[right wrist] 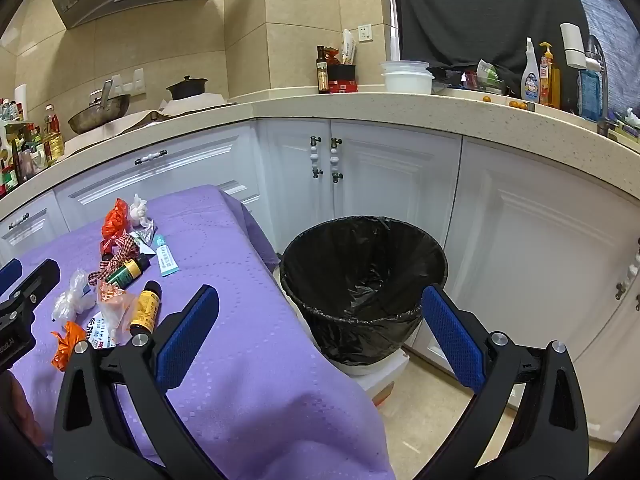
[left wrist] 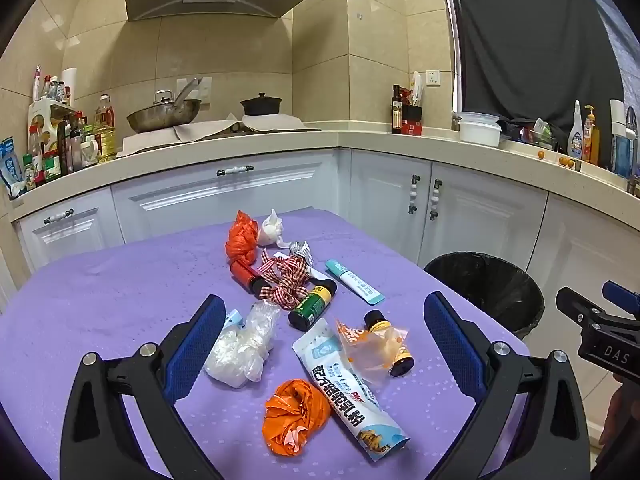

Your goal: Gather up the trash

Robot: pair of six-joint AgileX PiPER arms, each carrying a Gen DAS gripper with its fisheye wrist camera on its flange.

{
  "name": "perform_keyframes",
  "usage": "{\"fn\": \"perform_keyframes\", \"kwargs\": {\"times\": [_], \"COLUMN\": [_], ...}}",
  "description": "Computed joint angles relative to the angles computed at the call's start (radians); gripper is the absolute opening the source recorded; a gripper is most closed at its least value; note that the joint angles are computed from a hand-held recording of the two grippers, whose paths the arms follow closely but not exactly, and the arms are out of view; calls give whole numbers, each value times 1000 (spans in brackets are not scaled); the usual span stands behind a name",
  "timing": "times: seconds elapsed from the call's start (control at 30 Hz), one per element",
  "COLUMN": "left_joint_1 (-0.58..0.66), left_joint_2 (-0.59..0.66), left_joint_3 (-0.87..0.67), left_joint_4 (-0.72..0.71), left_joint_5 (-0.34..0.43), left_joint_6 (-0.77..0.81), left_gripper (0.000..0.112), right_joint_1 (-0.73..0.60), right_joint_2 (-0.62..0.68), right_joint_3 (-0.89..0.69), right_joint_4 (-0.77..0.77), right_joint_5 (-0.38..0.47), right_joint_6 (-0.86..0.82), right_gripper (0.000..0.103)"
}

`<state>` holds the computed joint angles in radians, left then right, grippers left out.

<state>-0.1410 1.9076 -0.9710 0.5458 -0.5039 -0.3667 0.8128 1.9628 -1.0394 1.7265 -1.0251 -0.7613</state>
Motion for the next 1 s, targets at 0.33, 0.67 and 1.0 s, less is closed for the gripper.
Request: {"fn": "perform_keyframes", "kwargs": {"times": [0.33,0.67,1.0], "left_joint_1": [-2,-4,-3], "left_joint_2": [0,0,0], "left_joint_3": [-6,-4,-3], "left_joint_4": [9,2,1], "left_joint_5": [17,14,12], "left_joint_6": [-10,-2,-1], "left_gripper": [97,97,97], "right_joint_1": [3,6,8], "right_joint_2": [3,-10,-14], "right_joint_3": [1,9,11], "right_joint_4": [-3,2,3], "right_joint_5": [-4,-9,-11], "right_joint_6": [6,3,2], "right_gripper": [99,99,99]}}
